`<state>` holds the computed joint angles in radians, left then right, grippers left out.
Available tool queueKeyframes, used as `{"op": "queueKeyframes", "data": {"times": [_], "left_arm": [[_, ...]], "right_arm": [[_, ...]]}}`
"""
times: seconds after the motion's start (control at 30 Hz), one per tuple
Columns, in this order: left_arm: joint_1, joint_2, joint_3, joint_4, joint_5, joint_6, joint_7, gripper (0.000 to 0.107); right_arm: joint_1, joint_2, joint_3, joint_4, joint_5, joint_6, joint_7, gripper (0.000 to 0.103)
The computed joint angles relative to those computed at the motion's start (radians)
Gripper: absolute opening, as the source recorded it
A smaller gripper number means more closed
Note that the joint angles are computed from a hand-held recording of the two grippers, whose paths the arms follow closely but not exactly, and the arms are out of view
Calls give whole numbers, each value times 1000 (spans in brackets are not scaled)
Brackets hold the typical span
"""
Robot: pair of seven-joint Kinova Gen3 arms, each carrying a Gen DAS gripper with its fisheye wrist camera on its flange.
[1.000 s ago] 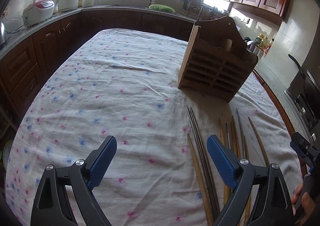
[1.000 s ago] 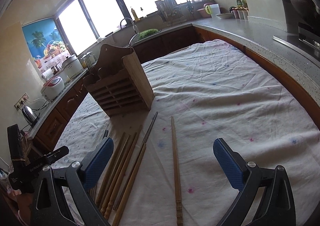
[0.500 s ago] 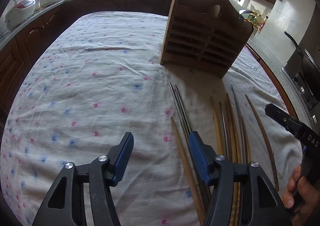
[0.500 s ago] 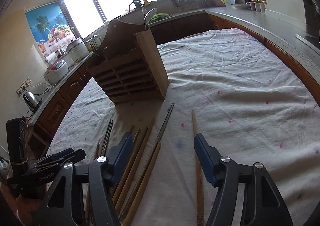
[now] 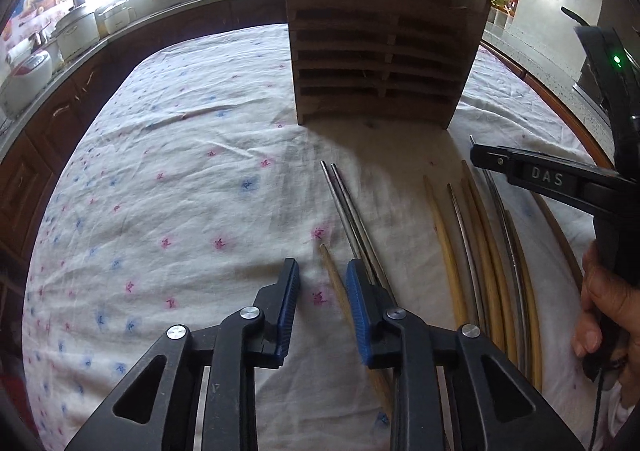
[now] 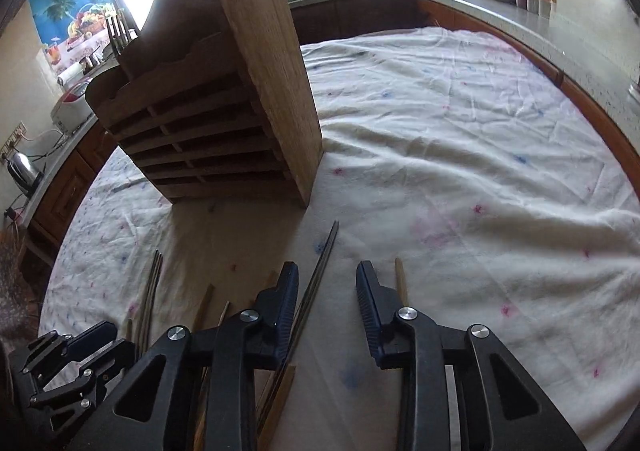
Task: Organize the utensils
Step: 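Grasp a wooden chopstick with the left gripper while the right grasps a metal chopstick, then lift both chopsticks and lower them into the wooden holder with both grippers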
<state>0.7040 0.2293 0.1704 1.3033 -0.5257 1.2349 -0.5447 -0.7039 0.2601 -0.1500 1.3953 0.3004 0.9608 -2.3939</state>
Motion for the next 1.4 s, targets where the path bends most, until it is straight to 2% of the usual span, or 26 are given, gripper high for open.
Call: {"op": "queueKeyframes", "data": {"times": [0.07,0.17,0.2,0.27,0.33,0.53,0.87,1.0,1.4], "left_arm": [[3,3,1,0,-6,-8,-3,9],[8,4,-1,5,-15,-16,-2,7],[3,-3,-2,16,-7,-31,0,6],[-19,-27,-2,41,23,-67,1,3],[-45,-59,1,76,56,-110,3,3],[-124,-165,28,159,119,-219,-1,3],[-242,-333,118,233,136,-312,3,3],[-288,-392,169,238,121,-317,10,3],[-439,-490,292,242,123,-325,4,3]], "right_arm": [[-26,30,4,-40,43,43,8,28],[-71,57,15,-73,106,90,7,18],[-73,57,14,-72,107,89,13,9],[-74,51,15,-65,104,83,16,8],[-42,30,8,-39,52,41,20,7],[35,-77,-18,61,-72,-95,19,4],[99,-233,-73,110,-146,-181,13,4],[120,-281,-95,117,-148,-204,8,4],[150,-338,-173,74,2,-211,-69,4]]}}
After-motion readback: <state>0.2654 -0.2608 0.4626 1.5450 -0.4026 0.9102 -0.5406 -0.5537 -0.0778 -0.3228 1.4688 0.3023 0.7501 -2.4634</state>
